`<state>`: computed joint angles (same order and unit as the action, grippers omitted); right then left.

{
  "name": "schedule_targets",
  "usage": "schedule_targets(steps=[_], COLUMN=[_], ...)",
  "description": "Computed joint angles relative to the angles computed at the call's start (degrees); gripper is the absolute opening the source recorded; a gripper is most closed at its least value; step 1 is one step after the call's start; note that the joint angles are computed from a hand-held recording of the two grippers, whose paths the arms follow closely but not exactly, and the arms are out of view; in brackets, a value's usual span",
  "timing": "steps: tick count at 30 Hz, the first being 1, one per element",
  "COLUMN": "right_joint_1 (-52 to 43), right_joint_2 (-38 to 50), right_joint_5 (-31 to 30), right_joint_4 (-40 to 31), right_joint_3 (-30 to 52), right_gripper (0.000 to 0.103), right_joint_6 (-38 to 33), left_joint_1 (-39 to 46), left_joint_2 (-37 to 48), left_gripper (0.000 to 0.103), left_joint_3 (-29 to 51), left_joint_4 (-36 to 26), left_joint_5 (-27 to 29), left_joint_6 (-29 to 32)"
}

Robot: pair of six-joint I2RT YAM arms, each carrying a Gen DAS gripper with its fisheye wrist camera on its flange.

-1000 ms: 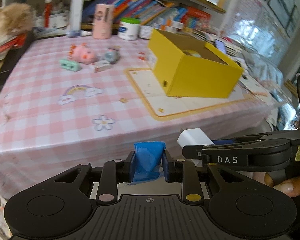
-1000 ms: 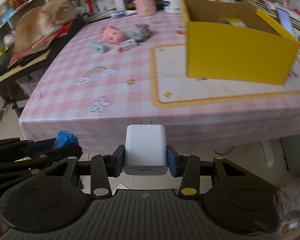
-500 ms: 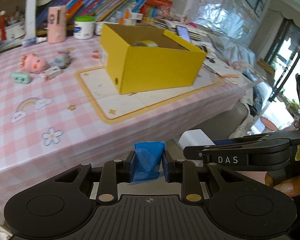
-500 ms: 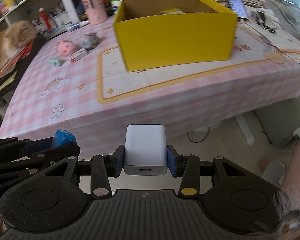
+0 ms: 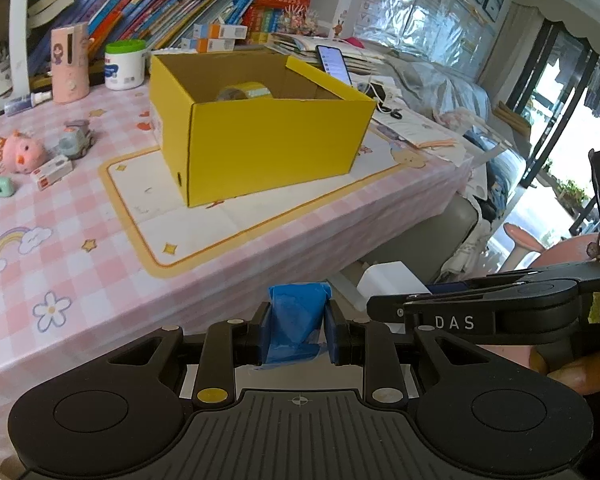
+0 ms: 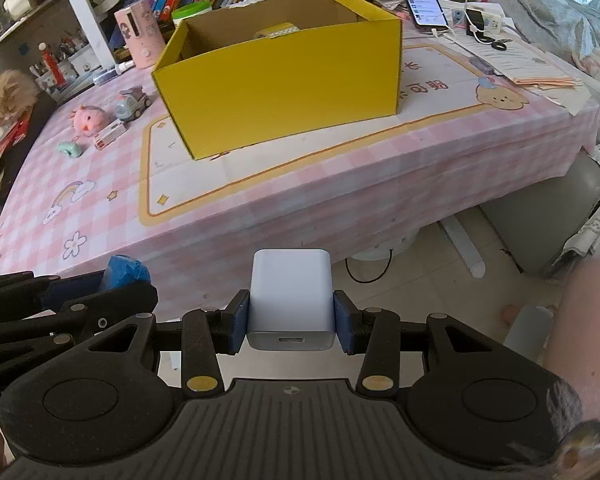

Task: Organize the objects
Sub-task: 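Carry the charger cube with the right tool while the left tool carries the blue item toward the yellow box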

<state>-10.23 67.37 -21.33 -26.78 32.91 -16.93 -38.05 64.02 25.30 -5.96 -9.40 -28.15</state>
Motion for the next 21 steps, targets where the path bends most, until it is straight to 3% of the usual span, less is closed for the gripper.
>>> schedule_targets(steps=[21], right_joint_1=[-3.5], right_joint_2=[15.6], right_joint_5=[-2.9], right_joint_4=[2.7], right_joint_3=[12.6], right_gripper=[0.041], right_joint_6=[-3.9], left_joint_1=[1.8], left_joint_2=[14.2], left_gripper=[0.025], left_joint_3=[11.0], left_joint_4=[4.7], left_joint_5=[-1.6], left_joint_6=[3.0])
